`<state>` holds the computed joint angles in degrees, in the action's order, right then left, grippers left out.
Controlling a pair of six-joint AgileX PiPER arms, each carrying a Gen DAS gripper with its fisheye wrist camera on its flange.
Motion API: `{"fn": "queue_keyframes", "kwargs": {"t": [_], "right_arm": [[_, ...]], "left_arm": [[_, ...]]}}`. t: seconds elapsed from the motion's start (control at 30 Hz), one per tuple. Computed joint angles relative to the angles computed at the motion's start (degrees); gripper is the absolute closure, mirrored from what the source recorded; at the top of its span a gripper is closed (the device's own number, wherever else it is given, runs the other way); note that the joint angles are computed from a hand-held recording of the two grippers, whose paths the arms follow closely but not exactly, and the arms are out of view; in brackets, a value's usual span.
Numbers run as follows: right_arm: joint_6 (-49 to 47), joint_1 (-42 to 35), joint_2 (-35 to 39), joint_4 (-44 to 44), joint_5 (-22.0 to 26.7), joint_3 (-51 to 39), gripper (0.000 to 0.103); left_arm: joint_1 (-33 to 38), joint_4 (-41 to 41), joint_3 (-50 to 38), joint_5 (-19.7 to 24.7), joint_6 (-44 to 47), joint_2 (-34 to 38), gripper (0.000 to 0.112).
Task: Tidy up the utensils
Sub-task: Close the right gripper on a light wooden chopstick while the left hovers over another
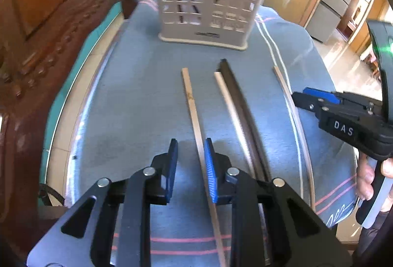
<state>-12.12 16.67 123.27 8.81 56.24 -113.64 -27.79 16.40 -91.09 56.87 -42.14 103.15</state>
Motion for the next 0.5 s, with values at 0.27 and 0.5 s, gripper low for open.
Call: {"fn": "queue_keyframes", "kwargs": {"t": [0.27, 0.5], "right_arm": [[0.26, 2.56, -3.66, -4.41, -3.97, 6.25, 0.080], [-2.35, 2.78, -4.36, -3.84, -5.24, 7.39, 0.100]], "left_arm": [[2.43, -3.87, 2.67, -2.57, 0.53, -3.74, 0.087], [2.92, -4.61, 3.28, -3.28, 0.89, -3.24, 0.083]]}}
